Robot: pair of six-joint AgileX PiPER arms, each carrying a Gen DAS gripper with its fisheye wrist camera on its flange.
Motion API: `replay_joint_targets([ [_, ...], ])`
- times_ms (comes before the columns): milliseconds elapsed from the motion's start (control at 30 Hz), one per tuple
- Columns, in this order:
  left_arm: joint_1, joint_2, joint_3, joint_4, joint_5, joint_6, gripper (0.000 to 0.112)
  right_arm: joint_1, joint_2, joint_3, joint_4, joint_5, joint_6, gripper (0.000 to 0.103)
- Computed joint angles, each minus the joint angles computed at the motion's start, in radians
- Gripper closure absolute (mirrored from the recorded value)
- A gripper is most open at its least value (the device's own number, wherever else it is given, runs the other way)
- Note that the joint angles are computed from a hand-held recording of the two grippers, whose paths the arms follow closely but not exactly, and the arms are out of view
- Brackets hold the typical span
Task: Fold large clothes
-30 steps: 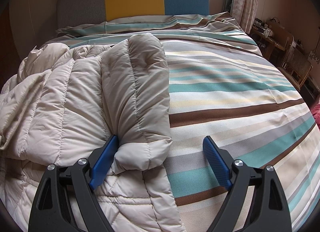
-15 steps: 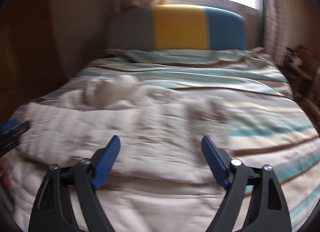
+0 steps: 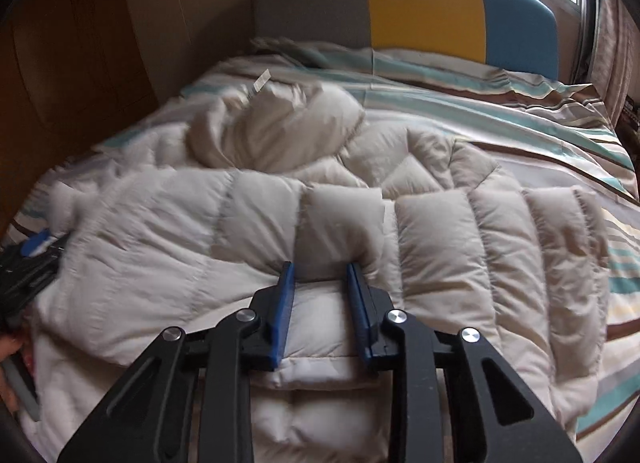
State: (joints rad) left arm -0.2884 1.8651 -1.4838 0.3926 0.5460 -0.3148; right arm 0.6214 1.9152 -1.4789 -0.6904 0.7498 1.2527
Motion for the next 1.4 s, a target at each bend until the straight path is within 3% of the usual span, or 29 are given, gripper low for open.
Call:
replay_joint_targets([
  [167,-0.008,0.038,-0.045,-0.001,0.038,0.005,0.045,0.022,-0.006,0.057,-0.092,-0.021,0.105,0.079],
  [267,-0.029,0.025,-0.056,0.068,0.083,-0.046,0.034,0.014,-0.014,0.066,-0.086,-0.038,0.103,0.079],
  [367,-0.052,-0.045,-0.005,0.133,0.098,-0.135,0.024,0.033,-0.008,0.041,-0.097,0.015,0.080,0.077],
  [467,-0.053,-0.128,0.059,0.047,0.068,-0.116,0.024,0.071,-0.010,0.017,-0.104,0.084,0.064,0.076],
  [567,-0.062,-0.174,0.092,-0.074,0.043,-0.030,0.024,0.110,-0.063,0.063,-0.160,0.090,0.135,0.064],
  [733,-0.109,-0.130,0.088,-0.023,0.048,-0.030,0.024,0.133,-0.099,0.098,-0.161,0.126,0.154,0.064],
  [867,-0.081,-0.071,0.072,-0.122,0.034,0.044,0.019,0.085,-0.088,0.157,-0.132,0.023,0.179,0.061],
  [1100,-0.081,-0.038,0.059,-0.115,0.024,0.058,0.017,0.077,-0.061,0.156,-0.149,0.009,0.190,0.060],
  [1267,-0.109,-0.066,0.052,-0.054,0.075,0.012,0.013,0.086,-0.071,0.139,-0.129,0.038,0.169,0.057],
  [1400,-0.075,-0.138,0.063,-0.175,0.133,0.122,0.013,0.099,-0.130,0.137,-0.085,0.067,0.154,0.050],
])
